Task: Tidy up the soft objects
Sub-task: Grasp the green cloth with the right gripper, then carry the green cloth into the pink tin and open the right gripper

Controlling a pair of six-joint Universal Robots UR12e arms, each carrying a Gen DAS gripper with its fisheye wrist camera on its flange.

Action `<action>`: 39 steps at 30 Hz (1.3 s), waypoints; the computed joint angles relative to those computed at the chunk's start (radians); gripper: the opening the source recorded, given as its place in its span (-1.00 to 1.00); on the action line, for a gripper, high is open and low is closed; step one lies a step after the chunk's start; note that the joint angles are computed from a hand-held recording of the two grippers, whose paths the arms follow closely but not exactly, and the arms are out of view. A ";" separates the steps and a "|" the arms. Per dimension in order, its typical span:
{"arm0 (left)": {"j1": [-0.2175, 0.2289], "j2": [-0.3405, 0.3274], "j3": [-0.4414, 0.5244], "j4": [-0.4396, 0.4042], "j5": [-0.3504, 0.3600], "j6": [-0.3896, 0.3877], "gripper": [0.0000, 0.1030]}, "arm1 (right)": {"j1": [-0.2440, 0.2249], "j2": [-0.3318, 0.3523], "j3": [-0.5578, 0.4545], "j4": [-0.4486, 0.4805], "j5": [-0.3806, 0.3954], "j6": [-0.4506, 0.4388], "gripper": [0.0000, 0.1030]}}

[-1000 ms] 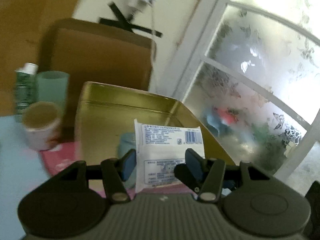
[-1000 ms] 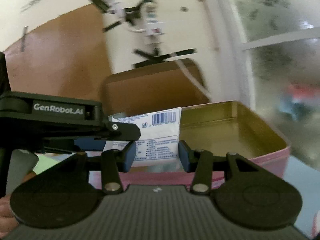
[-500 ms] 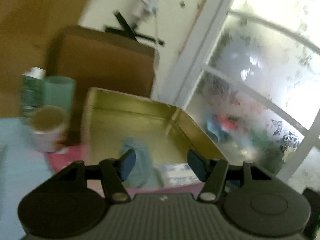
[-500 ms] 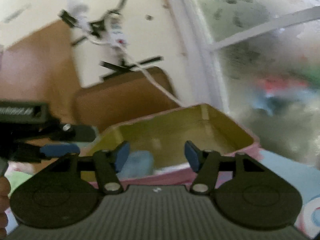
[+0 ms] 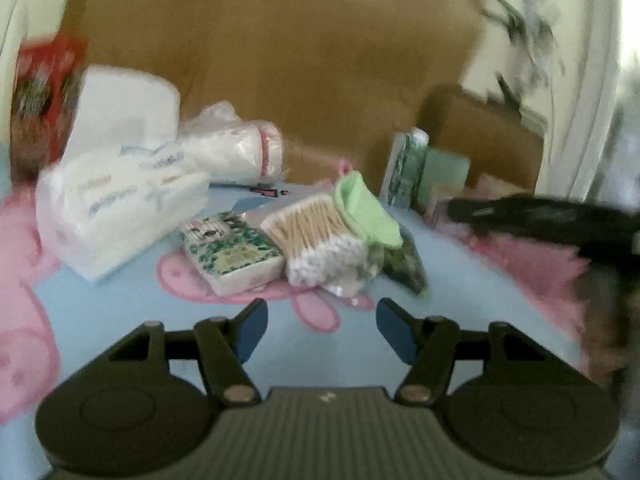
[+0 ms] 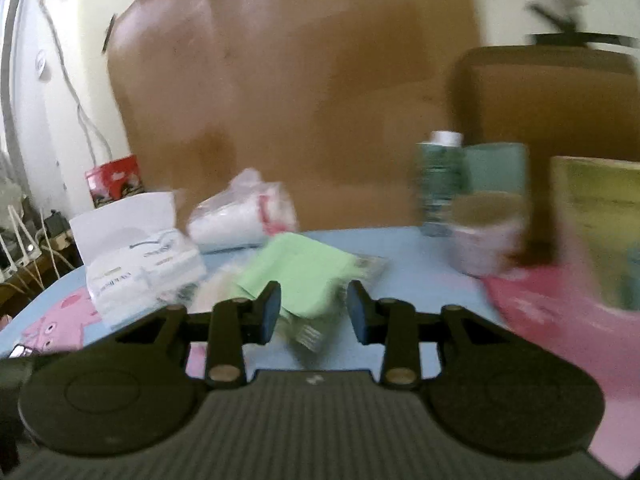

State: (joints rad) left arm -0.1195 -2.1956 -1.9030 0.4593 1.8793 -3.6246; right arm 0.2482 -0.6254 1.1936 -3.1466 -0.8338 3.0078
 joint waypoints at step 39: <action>0.000 -0.012 0.108 -0.221 -0.383 -0.107 0.52 | -0.059 -0.158 0.289 0.195 0.002 -0.419 0.08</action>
